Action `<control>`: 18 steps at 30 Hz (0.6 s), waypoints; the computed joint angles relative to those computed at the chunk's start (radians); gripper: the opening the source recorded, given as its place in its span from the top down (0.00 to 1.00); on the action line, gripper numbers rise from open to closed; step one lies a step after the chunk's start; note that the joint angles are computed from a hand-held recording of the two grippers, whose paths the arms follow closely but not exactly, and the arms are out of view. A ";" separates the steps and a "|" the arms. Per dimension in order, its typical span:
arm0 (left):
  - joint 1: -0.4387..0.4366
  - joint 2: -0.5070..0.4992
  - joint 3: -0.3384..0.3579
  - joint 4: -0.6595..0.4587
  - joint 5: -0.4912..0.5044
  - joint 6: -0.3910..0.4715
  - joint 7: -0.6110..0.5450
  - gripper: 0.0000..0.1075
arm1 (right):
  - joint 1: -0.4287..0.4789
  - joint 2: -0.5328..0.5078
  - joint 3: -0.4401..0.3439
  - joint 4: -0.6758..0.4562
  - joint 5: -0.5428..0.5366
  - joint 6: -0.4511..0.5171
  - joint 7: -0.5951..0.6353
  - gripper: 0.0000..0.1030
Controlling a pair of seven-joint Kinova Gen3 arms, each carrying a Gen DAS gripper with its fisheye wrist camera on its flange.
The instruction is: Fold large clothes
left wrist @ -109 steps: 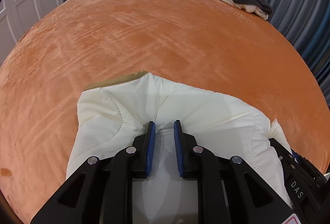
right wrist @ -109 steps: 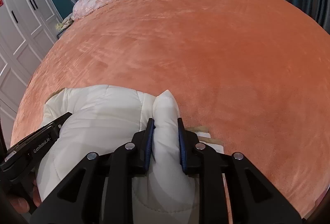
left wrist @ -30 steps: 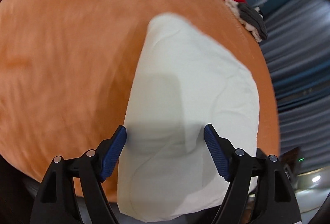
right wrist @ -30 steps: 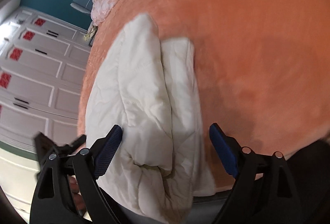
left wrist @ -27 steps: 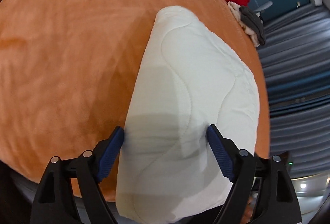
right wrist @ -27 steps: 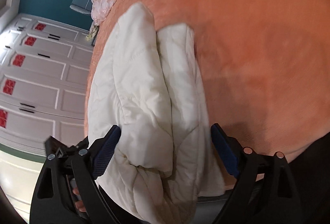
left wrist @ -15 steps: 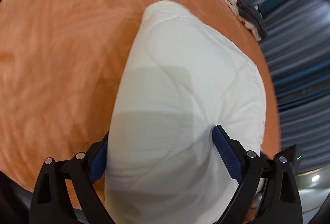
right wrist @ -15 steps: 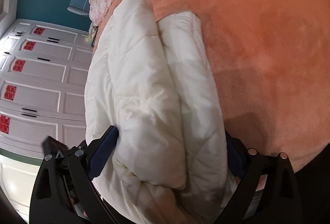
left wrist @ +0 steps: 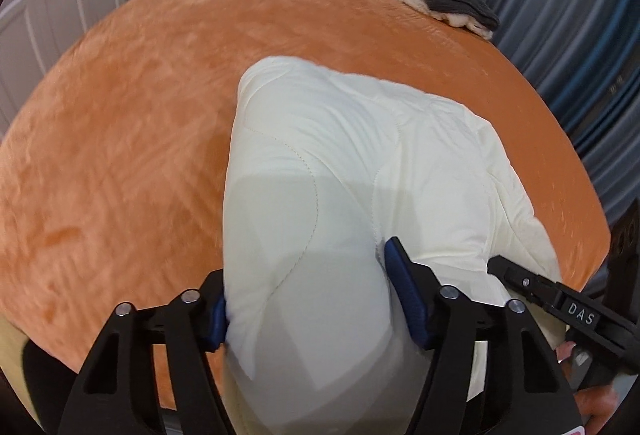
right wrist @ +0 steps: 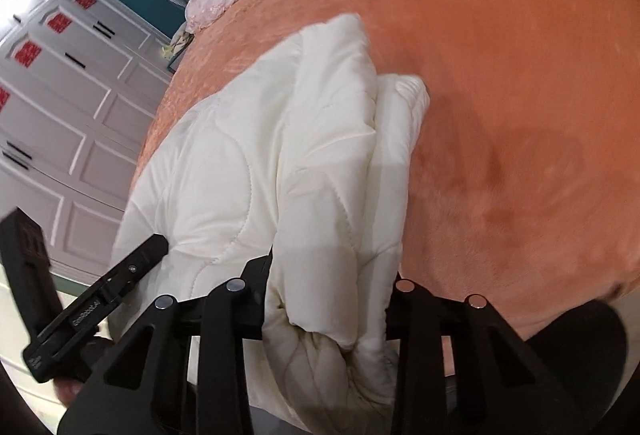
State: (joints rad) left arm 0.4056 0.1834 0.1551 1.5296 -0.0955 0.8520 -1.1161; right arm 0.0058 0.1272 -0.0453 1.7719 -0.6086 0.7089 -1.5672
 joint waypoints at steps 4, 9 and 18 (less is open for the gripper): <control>0.023 -0.010 0.005 -0.024 -0.036 0.008 0.012 0.46 | -0.024 -0.036 0.006 -0.004 0.069 -0.015 -0.049 0.70; 0.044 -0.037 0.013 -0.038 -0.075 0.005 0.019 0.47 | -0.051 -0.093 0.014 0.006 0.146 -0.035 -0.097 0.71; 0.045 -0.095 0.035 -0.066 -0.081 -0.014 0.005 0.48 | -0.092 -0.199 0.022 -0.012 0.311 -0.056 -0.193 0.71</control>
